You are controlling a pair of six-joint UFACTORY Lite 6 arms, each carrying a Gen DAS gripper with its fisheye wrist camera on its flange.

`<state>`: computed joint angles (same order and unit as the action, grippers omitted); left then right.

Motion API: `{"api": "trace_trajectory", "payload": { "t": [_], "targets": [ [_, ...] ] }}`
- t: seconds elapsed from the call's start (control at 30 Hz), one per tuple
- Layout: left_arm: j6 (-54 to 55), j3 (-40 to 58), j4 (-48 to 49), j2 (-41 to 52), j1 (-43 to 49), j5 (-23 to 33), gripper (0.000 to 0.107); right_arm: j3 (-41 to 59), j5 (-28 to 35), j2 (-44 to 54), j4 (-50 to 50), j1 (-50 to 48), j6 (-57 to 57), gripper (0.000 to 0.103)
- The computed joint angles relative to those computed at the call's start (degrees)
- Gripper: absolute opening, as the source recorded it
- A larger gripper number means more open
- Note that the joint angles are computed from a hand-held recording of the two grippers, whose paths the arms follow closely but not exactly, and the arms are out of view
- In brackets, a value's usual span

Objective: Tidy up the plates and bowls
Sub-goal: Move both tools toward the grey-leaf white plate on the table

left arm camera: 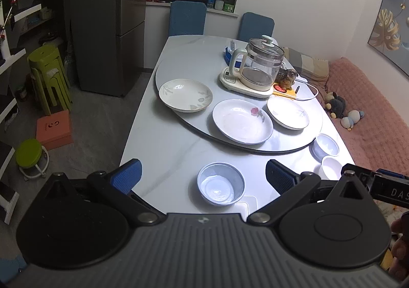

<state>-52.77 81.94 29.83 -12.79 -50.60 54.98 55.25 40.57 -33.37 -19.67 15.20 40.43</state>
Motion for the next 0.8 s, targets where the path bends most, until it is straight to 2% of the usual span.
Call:
{"api": "trace_trajectory", "payload": {
  "t": [0.27,0.33,0.4,0.63,0.8],
  "targets": [
    [0.5,-3.3,-1.7,-0.9,3.8,-3.7,0.103,-0.1,-4.6,3.6,-8.0,3.9,7.6,0.103],
    [1.3,-2.6,-2.5,0.4,5.8,-4.7,0.103,1.0,-6.5,6.2,-4.0,2.2,3.4,0.103],
    [2.3,-1.6,-3.2,2.0,7.4,-5.5,0.103,2.6,-8.0,9.2,4.8,-0.8,-5.1,0.103],
    [5.4,4.2,-5.4,11.1,13.1,-9.4,0.103,6.6,-12.6,17.0,12.3,-4.4,-15.4,0.103],
    [9.2,13.9,-8.4,21.4,17.8,-10.9,0.103,16.3,-13.6,28.3,23.5,-8.1,-28.4,0.103]
  ]
}}
